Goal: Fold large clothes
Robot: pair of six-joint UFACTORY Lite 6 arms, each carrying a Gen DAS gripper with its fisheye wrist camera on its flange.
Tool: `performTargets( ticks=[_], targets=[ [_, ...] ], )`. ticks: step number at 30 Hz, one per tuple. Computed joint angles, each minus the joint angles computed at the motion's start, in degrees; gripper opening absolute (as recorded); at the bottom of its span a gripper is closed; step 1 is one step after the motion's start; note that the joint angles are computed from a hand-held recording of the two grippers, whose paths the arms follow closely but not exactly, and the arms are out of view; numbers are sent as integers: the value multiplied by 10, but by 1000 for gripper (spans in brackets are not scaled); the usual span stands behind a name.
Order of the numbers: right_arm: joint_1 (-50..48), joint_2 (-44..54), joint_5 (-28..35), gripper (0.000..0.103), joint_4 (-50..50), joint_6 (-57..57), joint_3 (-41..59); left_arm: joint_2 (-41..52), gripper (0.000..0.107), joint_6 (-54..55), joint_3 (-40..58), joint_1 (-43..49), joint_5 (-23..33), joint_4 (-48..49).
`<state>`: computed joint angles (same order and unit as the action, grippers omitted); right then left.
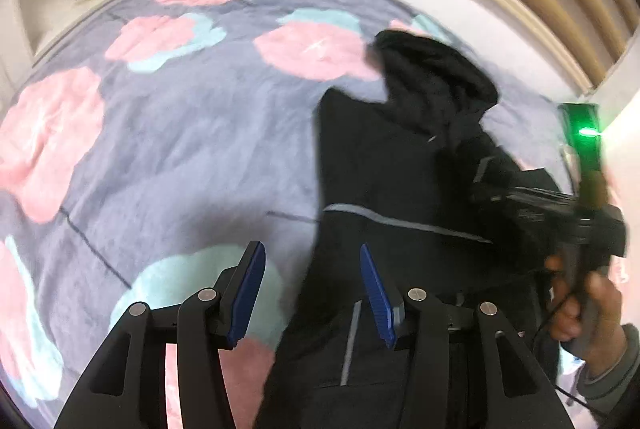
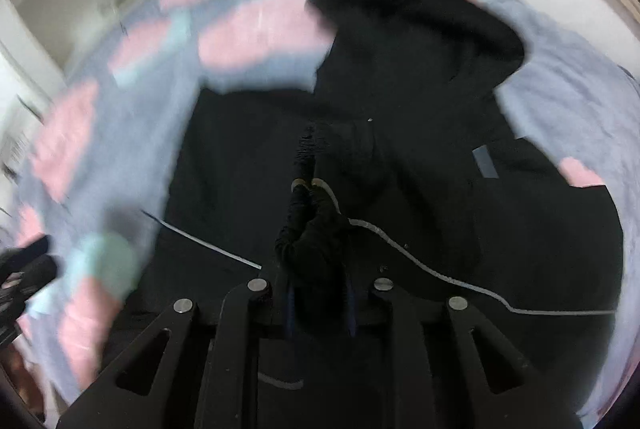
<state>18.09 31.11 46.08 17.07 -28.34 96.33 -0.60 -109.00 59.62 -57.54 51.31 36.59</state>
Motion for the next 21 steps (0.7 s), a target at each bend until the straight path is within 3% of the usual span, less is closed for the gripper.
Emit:
performTargets(
  ticks=[3, 6, 11, 13, 17, 21],
  targets=[
    [46, 65, -44, 31, -78, 49, 3, 26, 51, -41, -9, -15, 8, 7],
    [64, 59, -76, 43, -112, 47, -27, 26, 51, -64, -33, -7, -47, 15],
    [-30, 30, 97, 55, 63, -133, 18, 78, 51, -31, 28, 12, -94, 32],
    [-104, -1, 146, 68, 111, -178, 20, 107, 51, -7, 65, 31, -128, 43],
    [-253, -6, 187, 72, 132, -220, 56, 173, 51, 58, 129, 82, -232, 23],
    [-371, 47, 171, 72, 68, -209, 128, 261, 51, 169, 202, 136, -322, -69]
  ],
)
